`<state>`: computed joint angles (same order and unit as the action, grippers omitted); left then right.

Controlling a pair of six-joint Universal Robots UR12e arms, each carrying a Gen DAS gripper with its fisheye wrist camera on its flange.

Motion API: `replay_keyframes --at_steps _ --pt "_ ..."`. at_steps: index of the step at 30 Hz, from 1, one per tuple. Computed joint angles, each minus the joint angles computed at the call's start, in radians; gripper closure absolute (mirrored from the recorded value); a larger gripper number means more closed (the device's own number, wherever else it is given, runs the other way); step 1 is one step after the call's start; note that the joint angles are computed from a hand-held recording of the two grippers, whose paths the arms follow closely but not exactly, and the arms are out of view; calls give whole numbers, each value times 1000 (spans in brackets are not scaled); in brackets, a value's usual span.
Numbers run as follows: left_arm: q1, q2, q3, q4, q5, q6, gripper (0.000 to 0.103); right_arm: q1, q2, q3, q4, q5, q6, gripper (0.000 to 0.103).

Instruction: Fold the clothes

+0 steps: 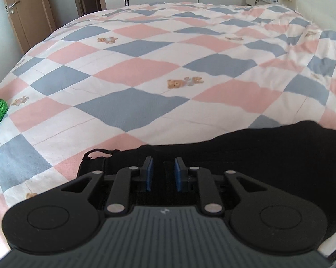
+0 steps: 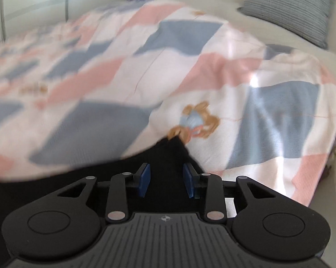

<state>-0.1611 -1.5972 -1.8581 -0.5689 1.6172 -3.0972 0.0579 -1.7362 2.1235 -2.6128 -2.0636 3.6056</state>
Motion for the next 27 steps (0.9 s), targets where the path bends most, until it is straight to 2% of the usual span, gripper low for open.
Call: replay_keyframes --at_steps 3,4,7,9,11,12,14,16,17,18,20,21,22,24,25,27 --pt "1 -6 8 -30 -4 6 86 -21 -24 2 26 40 49 65" --pt "1 -10 10 -38 -2 5 86 -28 -23 1 22 44 38 65" --pt "8 -19 10 -41 -16 -13 85 -50 2 -10 -13 53 -48 64" --pt "7 -22 8 -36 -14 -13 85 -69 23 -34 36 78 -95 63" --pt "4 -20 2 -24 -8 2 85 -92 28 -38 47 141 -135 84" --pt "4 -18 -3 -16 -7 10 85 -92 27 -30 11 142 -172 85" --pt "8 -13 -13 -2 -14 7 84 -94 11 7 -128 169 -233 86" --pt "10 -13 -21 12 -16 -2 84 -90 0 37 -245 171 -244 86" --pt "8 -15 -22 16 -9 -1 83 -94 0 42 -257 170 -224 86" --pt "4 -17 -21 20 0 3 83 -99 -2 42 -240 169 -197 86" --pt "-6 -21 -19 23 24 18 83 -113 18 15 -98 168 -160 86" --pt "-9 -20 -18 22 31 22 83 -108 32 2 -55 149 -162 85" --pt "-9 -19 -16 18 34 23 83 -100 48 -7 -34 126 -170 79" --pt "-13 -15 -14 17 51 24 83 -76 69 -26 -38 52 -134 58" --pt "-19 -13 -15 26 72 24 84 -56 79 -38 -34 -17 -87 44" --pt "-26 -4 -19 38 90 15 87 -24 80 -38 -89 -103 -76 42"
